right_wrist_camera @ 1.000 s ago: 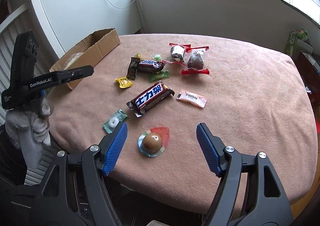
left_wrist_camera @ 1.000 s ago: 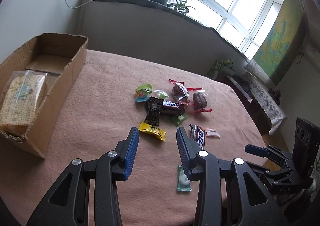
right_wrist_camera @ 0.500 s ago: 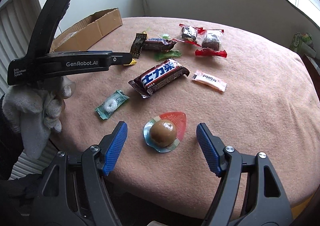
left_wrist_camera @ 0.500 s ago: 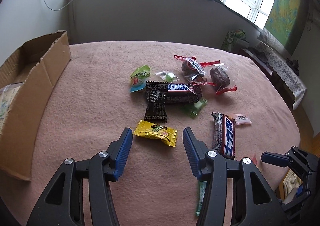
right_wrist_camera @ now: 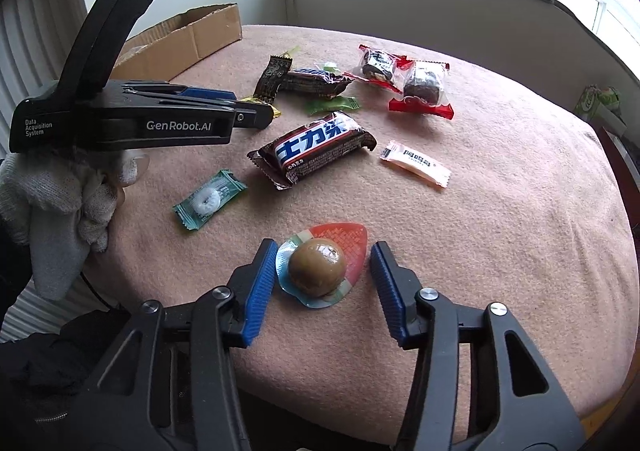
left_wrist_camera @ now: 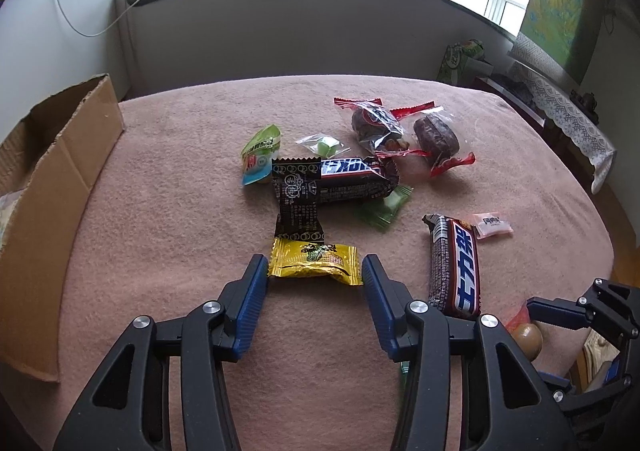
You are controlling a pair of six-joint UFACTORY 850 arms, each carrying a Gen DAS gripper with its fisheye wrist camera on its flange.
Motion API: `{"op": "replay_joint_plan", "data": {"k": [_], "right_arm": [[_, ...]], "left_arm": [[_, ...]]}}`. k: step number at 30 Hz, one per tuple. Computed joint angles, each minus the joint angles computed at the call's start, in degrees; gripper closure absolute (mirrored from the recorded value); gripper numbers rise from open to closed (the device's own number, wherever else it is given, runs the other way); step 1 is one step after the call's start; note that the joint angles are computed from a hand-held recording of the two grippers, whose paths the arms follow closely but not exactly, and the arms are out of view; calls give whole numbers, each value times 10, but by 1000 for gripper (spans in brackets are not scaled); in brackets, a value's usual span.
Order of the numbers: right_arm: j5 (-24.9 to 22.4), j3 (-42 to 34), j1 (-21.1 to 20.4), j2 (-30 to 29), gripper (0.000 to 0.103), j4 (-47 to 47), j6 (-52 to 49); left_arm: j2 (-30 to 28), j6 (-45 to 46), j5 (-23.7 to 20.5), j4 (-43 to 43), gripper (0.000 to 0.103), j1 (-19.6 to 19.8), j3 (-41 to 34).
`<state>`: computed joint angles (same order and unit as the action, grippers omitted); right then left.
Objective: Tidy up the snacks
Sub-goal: 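Grasp the yellow candy packet with the left tool while the right tool grasps the chocolate egg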
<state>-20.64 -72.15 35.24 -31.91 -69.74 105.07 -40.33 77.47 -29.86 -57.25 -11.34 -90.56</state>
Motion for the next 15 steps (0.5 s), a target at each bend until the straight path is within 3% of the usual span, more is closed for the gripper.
{"op": "replay_joint_plan", "data": {"k": [6, 15], "right_arm": [[7, 5, -2, 4, 58, -7, 10], [19, 16, -5, 13, 63, -35, 53]], "left_arm": [[3, 5, 1, -4, 68, 3, 4], [-4, 3, -19, -13, 71, 7, -6]]}}
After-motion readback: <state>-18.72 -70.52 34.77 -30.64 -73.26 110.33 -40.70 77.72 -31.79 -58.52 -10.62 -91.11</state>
